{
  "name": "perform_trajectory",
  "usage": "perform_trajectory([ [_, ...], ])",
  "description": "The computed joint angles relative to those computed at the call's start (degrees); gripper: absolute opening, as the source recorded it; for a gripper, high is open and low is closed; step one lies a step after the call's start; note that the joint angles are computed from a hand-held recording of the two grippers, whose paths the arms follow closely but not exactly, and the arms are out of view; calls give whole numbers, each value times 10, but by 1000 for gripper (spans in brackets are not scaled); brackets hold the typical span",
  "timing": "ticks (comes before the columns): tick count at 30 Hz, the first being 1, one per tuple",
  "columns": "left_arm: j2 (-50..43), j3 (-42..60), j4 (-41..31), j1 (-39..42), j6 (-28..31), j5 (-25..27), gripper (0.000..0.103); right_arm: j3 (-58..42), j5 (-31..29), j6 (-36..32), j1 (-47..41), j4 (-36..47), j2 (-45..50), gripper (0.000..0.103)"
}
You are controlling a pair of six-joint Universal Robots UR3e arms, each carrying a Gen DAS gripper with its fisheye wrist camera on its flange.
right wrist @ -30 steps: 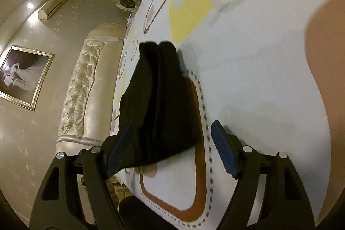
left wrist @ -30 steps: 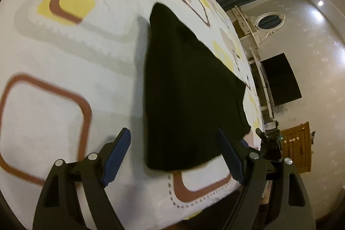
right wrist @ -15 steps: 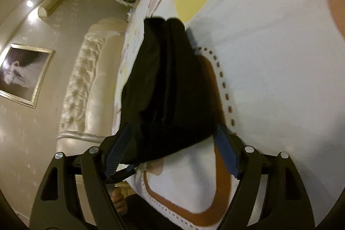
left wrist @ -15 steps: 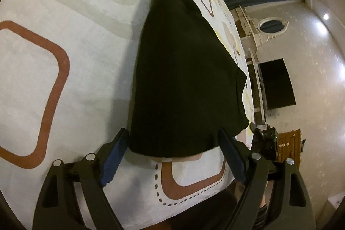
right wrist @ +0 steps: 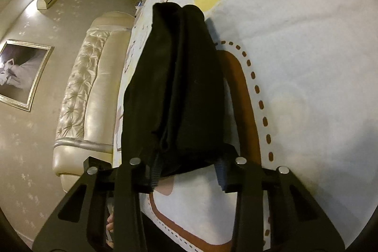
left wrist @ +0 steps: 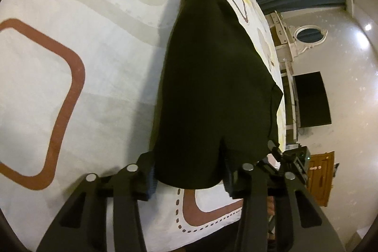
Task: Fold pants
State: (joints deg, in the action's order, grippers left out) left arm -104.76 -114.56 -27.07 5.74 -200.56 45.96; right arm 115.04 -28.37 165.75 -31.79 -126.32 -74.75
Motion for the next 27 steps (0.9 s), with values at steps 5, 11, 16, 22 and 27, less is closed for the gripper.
perform_trajectory([
  [5, 24, 8, -19, -16, -6, 30, 40, 7, 0, -39, -11, 52, -34, 34],
  [11, 66, -6, -57, -22, 10, 48, 40, 13, -10, -104, -30, 146, -72, 33],
  [16, 70, -15, -59, -20, 30, 52, 40, 33, -18, -160, -49, 212, -100, 34],
  [22, 40, -2, -43, -21, 35, 53, 41, 60, -8, -167, -59, 188, -76, 34],
  [27, 52, -16, -45, -16, 44, 48, 43, 62, -6, -172, -60, 191, -77, 34],
])
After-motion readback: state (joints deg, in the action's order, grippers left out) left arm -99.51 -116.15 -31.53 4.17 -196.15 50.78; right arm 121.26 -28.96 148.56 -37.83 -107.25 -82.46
